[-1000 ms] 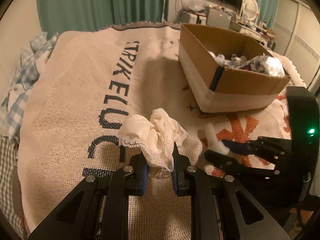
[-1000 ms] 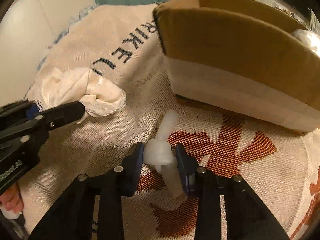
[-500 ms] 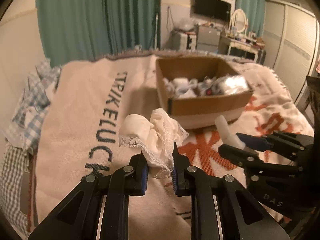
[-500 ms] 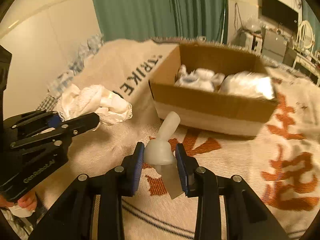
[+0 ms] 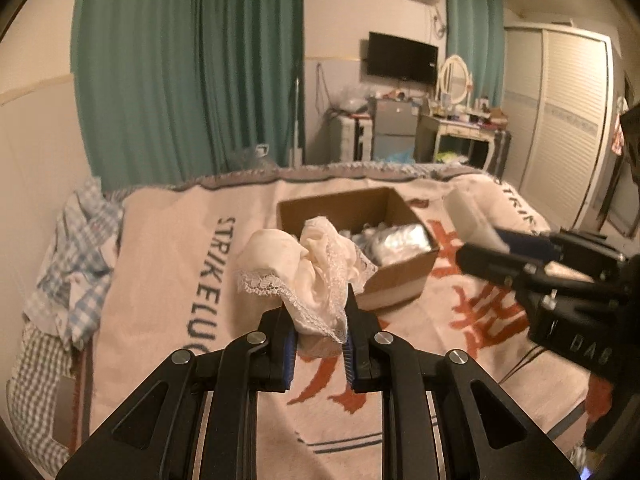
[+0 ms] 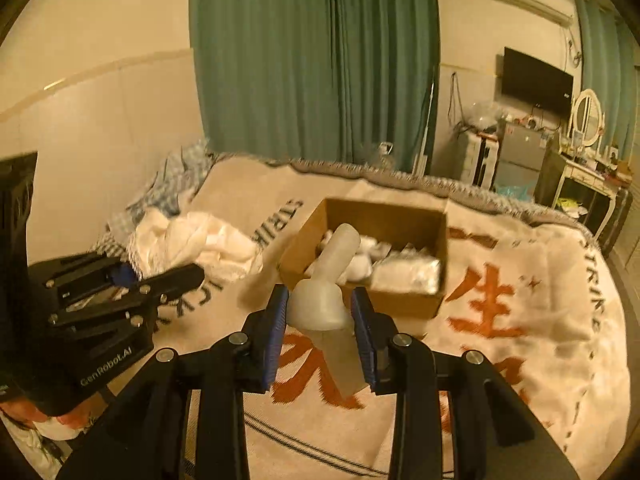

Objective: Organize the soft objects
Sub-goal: 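Carry the cloth and plastic item into the box and release both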

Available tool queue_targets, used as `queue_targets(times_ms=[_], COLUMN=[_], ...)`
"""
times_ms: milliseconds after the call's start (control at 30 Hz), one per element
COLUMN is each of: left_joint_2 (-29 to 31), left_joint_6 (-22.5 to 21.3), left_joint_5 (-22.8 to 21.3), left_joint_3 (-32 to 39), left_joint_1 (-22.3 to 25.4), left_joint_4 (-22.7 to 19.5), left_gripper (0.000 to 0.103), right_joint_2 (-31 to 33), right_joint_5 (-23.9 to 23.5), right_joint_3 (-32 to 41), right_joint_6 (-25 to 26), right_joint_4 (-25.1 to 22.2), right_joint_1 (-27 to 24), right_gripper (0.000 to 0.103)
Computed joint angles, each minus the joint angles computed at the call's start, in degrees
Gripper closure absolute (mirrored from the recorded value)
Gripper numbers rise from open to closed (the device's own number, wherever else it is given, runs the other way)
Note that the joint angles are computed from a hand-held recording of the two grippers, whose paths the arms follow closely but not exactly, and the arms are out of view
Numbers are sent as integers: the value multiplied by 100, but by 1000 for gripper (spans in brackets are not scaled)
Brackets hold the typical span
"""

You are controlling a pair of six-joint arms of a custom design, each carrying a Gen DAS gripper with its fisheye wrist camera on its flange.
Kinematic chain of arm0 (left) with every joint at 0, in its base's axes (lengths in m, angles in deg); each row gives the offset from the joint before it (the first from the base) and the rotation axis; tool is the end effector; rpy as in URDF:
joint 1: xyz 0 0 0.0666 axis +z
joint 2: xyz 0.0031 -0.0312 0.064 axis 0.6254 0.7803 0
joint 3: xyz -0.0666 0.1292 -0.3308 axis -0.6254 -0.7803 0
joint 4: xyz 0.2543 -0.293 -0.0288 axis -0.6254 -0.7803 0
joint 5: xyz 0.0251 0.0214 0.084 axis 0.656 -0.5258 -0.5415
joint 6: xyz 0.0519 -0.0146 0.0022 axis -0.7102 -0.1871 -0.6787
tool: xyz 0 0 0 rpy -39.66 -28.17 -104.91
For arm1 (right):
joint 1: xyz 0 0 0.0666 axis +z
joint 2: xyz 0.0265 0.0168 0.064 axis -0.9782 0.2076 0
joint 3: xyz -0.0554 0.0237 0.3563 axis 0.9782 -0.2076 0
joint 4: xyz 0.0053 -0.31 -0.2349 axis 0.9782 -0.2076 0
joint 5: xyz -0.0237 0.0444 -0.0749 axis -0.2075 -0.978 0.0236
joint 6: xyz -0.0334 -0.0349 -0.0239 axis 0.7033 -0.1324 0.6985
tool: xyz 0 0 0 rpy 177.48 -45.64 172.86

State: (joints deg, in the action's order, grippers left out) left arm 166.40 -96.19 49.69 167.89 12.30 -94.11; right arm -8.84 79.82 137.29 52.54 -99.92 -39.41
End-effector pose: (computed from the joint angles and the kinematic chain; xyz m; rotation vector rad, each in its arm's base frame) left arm 0.4832 -0.2497 0.4013 0.7908 2.0552 -0.4321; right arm 0.3513 0.2544 0.4377 0.1714 2.1910 -0.0154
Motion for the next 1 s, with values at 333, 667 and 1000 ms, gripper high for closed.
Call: queue_targets(times_ms=[333, 667, 1000], left_joint_2=[969, 2854, 5558], left_joint_6=[-4, 19, -4], left_joint_5=[-71, -221, -448], left_joint_3=[1308, 3703, 7631], left_joint_1=[-257, -483, -593], left_joint_4=[-182, -932, -2946], left_gripper=[85, 85, 85], right_joint_2=[-36, 896, 2250], right_joint_5=[-278, -1369, -2289], right_joint_3=[201, 725, 1344], right_joint_6=[635, 1200, 1333], right_joint_4=[289, 778, 969], right_joint_1=[-817, -2163, -2941], right_gripper=[70, 70, 69])
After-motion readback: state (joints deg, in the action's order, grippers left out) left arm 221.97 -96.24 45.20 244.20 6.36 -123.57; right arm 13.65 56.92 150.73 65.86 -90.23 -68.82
